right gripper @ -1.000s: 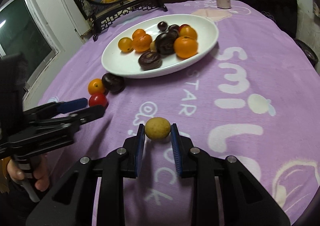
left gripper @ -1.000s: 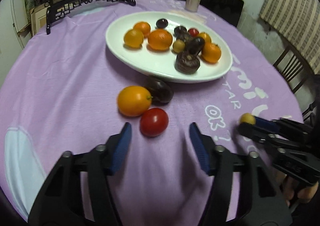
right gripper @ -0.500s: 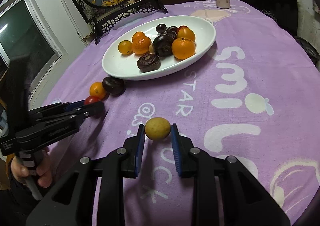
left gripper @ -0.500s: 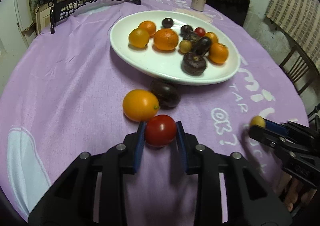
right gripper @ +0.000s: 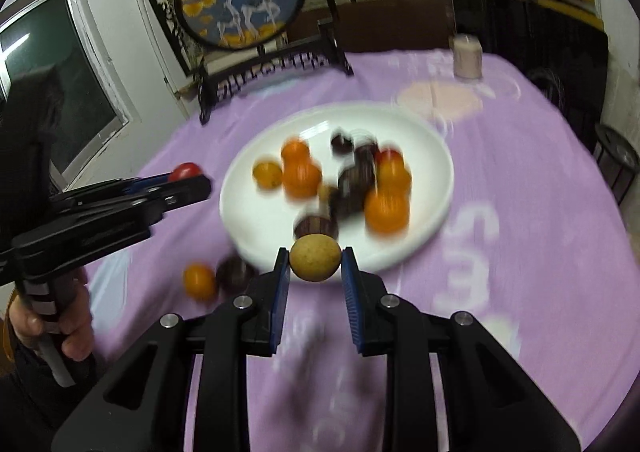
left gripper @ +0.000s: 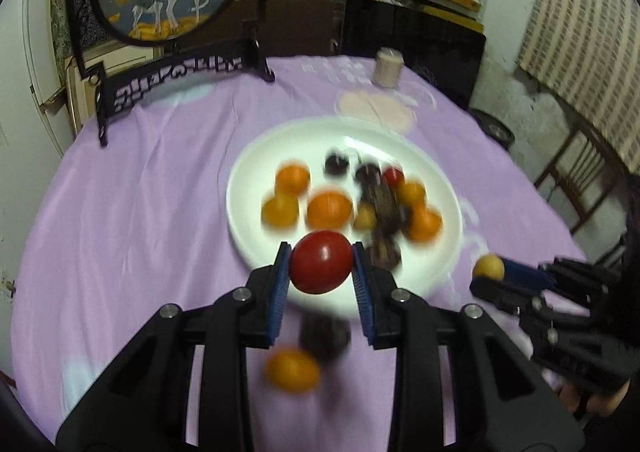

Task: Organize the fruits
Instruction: 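Lower the yellow plum and red tomato onto the plate and open both tools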

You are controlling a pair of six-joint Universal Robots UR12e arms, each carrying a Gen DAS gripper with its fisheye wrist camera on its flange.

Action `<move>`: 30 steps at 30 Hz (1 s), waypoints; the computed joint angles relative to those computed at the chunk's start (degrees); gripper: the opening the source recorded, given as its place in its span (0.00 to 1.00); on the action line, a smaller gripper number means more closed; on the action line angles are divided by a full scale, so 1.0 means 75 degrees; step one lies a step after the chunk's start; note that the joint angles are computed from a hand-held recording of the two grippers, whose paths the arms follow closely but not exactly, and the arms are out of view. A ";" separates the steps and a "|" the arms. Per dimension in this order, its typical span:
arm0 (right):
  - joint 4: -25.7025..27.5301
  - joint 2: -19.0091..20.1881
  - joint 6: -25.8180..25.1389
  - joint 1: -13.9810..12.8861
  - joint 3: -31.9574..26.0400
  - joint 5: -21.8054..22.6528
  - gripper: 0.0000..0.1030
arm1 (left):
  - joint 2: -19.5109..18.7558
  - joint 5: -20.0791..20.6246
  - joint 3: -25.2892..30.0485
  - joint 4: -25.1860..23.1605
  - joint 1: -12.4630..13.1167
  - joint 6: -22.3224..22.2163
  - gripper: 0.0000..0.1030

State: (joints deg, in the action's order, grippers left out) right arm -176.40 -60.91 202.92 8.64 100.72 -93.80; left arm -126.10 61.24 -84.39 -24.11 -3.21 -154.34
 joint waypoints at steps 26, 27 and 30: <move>-0.0525 0.0840 -0.0006 -0.0163 -0.0735 -0.0901 0.50 | -0.0845 -0.0133 0.1171 -0.0426 -0.0059 -0.1011 0.58; -0.0674 0.0774 0.0030 -0.0118 -0.0602 -0.0851 0.50 | -0.0751 -0.0278 0.0988 -0.0366 0.0029 -0.1094 0.58; -0.0989 0.0524 0.0093 0.0053 -0.0171 -0.0627 0.50 | -0.0422 -0.0434 0.0292 0.0123 0.0294 -0.1238 0.60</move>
State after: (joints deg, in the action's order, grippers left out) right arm -183.82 -56.98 203.62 9.04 99.43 -98.50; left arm -129.26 57.98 -82.20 -23.18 -1.01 -163.62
